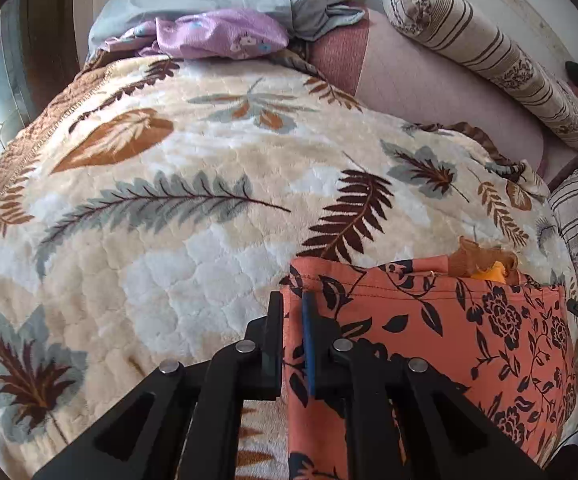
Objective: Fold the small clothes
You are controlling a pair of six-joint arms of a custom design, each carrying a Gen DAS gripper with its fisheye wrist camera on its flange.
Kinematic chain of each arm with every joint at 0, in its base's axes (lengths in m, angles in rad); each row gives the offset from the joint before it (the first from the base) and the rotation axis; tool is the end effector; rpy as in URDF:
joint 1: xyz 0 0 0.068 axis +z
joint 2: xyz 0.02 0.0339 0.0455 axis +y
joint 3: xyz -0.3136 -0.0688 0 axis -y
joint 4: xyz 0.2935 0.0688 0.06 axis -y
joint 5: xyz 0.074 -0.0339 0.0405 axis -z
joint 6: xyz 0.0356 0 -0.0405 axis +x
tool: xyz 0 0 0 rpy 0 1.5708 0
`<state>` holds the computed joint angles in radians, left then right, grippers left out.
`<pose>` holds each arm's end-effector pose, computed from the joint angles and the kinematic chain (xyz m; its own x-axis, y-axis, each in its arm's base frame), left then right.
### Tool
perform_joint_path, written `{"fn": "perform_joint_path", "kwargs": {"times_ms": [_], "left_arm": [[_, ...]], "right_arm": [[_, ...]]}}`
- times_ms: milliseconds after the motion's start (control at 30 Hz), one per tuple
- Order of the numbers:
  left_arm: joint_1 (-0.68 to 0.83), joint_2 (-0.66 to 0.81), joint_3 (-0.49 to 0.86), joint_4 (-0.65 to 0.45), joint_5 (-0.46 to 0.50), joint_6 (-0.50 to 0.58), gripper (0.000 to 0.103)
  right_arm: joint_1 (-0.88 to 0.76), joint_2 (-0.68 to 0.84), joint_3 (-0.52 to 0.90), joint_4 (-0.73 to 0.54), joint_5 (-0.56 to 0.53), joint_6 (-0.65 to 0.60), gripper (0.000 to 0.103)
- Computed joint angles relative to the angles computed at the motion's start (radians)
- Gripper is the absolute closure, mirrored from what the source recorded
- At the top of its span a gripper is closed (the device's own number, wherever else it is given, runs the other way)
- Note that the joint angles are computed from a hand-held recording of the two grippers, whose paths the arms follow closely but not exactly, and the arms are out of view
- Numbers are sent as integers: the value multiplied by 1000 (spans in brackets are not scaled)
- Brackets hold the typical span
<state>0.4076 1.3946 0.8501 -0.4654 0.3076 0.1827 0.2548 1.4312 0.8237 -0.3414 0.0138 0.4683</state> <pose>0.2839 0.1108 0.2301 -0.8062 -0.1595 -0.5697 -0.0849 0.9842 -0.1555 0.3054 0.0790 0.2167 -0.8121 0.2549 -0.5249 0.1371 0.9577 0.2529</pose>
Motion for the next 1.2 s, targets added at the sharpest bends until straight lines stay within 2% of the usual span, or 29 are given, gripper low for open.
{"fn": "perform_joint_path", "kwargs": {"times_ms": [100, 167, 200, 233, 300, 367, 400, 433, 467, 500, 533, 600, 667, 700, 767, 800, 833, 933, 1000, 1067, 1200], "left_arm": [[56, -174, -44, -83, 69, 43, 85], [90, -303, -85, -170, 115, 73, 76], [107, -371, -112, -217, 148, 96, 69], [116, -435, -140, -257, 173, 112, 67], [123, -536, -209, -318, 191, 144, 62], [84, -542, -285, -318, 99, 131, 62], [51, -492, -322, -292, 17, 106, 62], [39, -468, -366, -245, -23, 102, 63], [57, -494, -378, -235, -2, 141, 65], [35, -555, -374, -265, -36, 134, 65], [19, -589, -351, -309, -53, 127, 65], [63, -675, -330, -351, 8, 149, 61], [113, -703, -331, -354, 61, 168, 49], [100, -680, -343, -339, 32, 153, 45], [15, -557, -380, -273, -117, 114, 45], [14, -532, -398, -246, -131, 115, 43], [50, -556, -395, -255, -94, 125, 43], [95, -691, -365, -333, -66, 114, 43], [97, -774, -355, -364, -67, 103, 42], [97, -813, -347, -396, -46, 85, 41], [-28, -865, -373, -420, -81, -18, 41]], "right_arm": [[9, -180, -47, -25, -31, 44, 90], [43, -292, -80, -50, -100, 91, 83], [69, -336, -101, -53, -140, 119, 68], [106, -381, -128, -49, -167, 155, 36], [200, -463, -212, 25, -198, 236, 4], [265, -461, -300, 119, -239, 304, 4], [276, -422, -331, 142, -246, 345, 4], [272, -368, -351, 134, -249, 397, 6], [256, -354, -393, 163, -271, 456, 7], [253, -390, -422, 191, -262, 497, 9], [268, -462, -430, 164, -226, 517, 9], [300, -571, -422, 102, -170, 521, 7], [327, -644, -441, 98, -140, 519, 7], [319, -641, -451, 95, -151, 512, 7], [243, -586, -486, 92, -213, 514, 7], [196, -614, -522, 121, -257, 547, 9], [196, -692, -536, 104, -244, 593, 10], [282, -870, -495, -56, -127, 627, 8], [374, -978, -504, -106, -48, 701, 8], [458, -1011, -529, -87, -32, 786, 8], [525, -825, -514, 136, -83, 781, 8]]}}
